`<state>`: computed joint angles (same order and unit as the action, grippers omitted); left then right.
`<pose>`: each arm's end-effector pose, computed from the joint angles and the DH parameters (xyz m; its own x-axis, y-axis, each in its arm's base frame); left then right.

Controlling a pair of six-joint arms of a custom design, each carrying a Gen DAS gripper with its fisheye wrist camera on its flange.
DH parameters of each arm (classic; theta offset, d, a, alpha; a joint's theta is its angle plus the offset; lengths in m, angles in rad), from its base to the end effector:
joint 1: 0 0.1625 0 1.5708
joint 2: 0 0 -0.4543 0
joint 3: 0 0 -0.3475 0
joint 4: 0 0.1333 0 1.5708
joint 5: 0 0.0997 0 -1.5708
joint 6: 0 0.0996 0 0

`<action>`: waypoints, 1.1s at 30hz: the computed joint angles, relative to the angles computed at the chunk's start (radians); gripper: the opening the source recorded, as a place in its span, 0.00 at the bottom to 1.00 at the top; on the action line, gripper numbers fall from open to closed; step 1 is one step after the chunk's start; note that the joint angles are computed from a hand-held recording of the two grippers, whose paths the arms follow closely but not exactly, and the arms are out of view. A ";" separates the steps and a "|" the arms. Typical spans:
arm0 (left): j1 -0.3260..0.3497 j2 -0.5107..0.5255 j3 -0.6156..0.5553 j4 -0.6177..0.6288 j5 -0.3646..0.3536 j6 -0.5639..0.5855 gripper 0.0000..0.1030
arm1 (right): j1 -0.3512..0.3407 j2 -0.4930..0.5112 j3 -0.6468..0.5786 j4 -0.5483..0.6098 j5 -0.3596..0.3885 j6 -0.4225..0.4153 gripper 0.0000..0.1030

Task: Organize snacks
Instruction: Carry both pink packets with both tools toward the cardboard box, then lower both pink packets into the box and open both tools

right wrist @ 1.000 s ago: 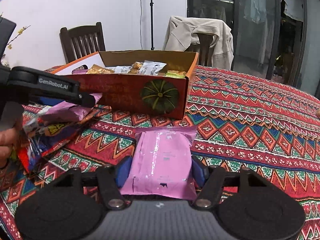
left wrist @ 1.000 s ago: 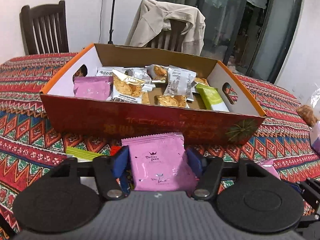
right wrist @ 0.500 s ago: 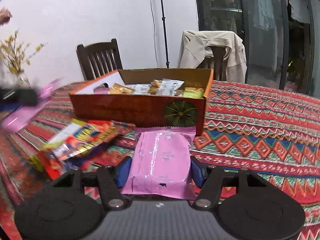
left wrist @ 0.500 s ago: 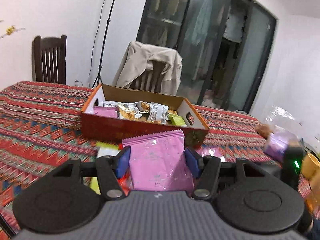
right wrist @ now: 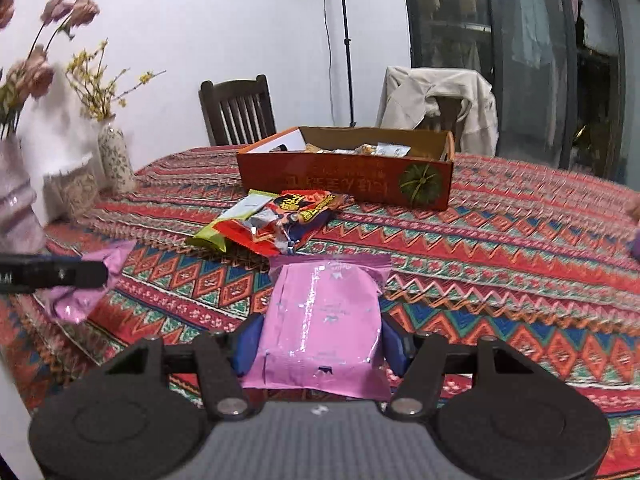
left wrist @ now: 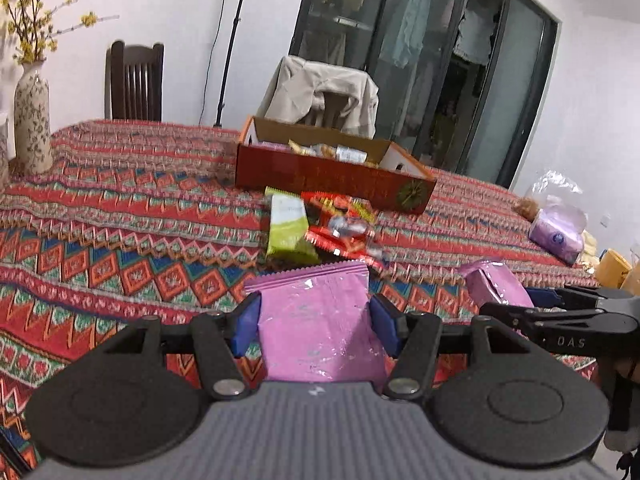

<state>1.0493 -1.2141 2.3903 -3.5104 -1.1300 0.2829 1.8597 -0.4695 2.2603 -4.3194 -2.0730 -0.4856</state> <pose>-0.0601 -0.4574 0.2713 -0.7937 0.3619 -0.4890 0.6055 0.5472 -0.5779 0.2123 -0.4148 0.0602 -0.7658 -0.1445 0.6267 -0.5895 0.5473 -0.5941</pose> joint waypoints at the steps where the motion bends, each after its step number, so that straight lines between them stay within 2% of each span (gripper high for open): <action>1: 0.000 0.001 0.000 -0.009 -0.013 0.003 0.58 | 0.010 0.003 -0.004 -0.007 -0.015 -0.005 0.59; 3: -0.004 0.008 0.005 -0.025 -0.022 0.002 0.58 | 0.021 0.004 -0.009 -0.017 -0.028 -0.011 0.59; 10: -0.019 0.049 -0.050 -0.024 -0.024 0.035 0.58 | 0.009 -0.020 -0.017 0.014 0.010 -0.022 0.59; 13: -0.029 0.088 -0.149 -0.023 -0.054 0.108 0.58 | 0.007 -0.064 -0.038 0.044 0.053 -0.063 0.59; 16: -0.032 0.143 -0.295 0.049 -0.091 0.138 0.58 | 0.008 -0.127 -0.094 0.114 0.101 -0.127 0.59; 20: -0.028 0.259 -0.555 0.210 -0.129 0.152 0.58 | 0.000 -0.206 -0.242 0.287 0.155 -0.177 0.59; 24: -0.021 0.427 -0.818 0.319 -0.070 0.165 0.59 | -0.039 -0.233 -0.463 0.579 0.178 -0.129 0.59; 28: 0.012 0.581 -1.073 0.494 -0.035 0.120 0.59 | -0.081 -0.165 -0.709 0.831 0.124 -0.085 0.59; 33: 0.053 0.722 -1.299 0.650 -0.007 0.100 0.59 | -0.129 -0.034 -0.948 1.028 0.066 -0.065 0.59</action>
<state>1.1027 -0.4918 1.0915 -2.8606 -1.1368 0.3830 1.7309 -0.5035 1.3118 -3.2910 -2.0066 -0.5510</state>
